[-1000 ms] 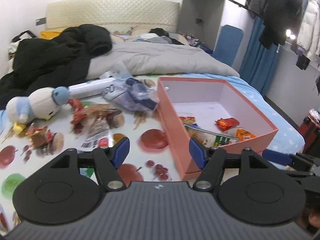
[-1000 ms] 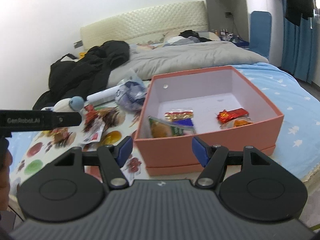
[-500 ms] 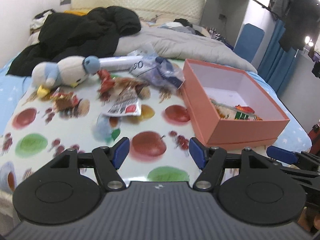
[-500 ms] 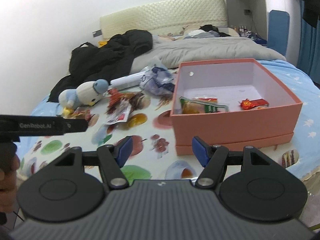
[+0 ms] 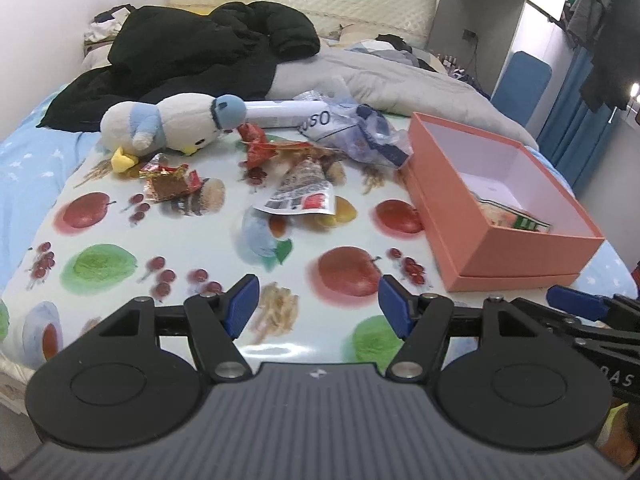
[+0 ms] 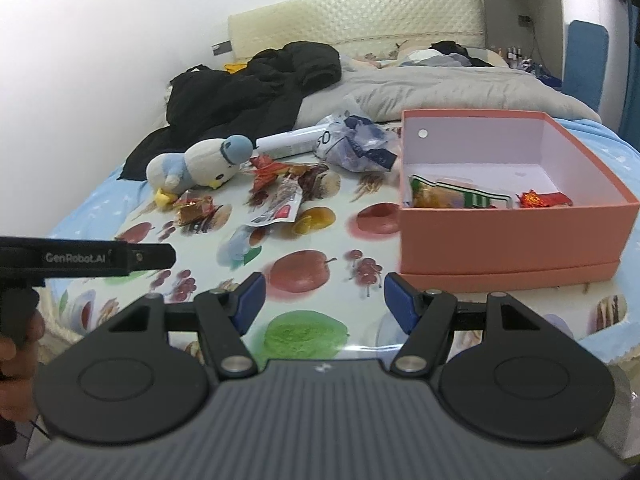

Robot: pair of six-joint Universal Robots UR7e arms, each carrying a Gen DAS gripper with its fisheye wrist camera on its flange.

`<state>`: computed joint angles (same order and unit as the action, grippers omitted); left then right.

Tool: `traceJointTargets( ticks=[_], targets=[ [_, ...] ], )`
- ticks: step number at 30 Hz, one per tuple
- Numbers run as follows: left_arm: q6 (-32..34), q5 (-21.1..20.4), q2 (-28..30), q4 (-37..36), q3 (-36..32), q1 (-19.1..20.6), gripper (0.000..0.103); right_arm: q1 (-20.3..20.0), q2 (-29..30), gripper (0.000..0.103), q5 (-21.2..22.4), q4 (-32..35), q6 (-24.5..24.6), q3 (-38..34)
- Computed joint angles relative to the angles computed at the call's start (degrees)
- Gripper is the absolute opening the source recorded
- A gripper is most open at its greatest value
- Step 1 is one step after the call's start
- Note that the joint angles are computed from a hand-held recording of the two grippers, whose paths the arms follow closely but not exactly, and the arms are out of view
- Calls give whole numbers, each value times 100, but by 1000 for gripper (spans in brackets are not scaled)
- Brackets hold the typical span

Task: Organize snacks
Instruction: 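Withdraw both tools from the pink box back toward the snack pile, then grasp the spicy-strip packet with the left tool while the right tool grasps a white-labelled clear packet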

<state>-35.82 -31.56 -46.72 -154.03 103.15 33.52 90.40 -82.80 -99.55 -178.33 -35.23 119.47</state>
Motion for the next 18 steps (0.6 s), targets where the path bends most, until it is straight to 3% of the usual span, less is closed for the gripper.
traceJointTargets(
  ticks=[11, 18],
  targets=[
    [527, 223, -146, -485, 100, 495, 71, 311, 770, 68, -144, -225, -160, -368],
    [510, 330, -255, -443, 70, 951, 76, 431, 1383, 68, -370, 185, -126, -950]
  ],
)
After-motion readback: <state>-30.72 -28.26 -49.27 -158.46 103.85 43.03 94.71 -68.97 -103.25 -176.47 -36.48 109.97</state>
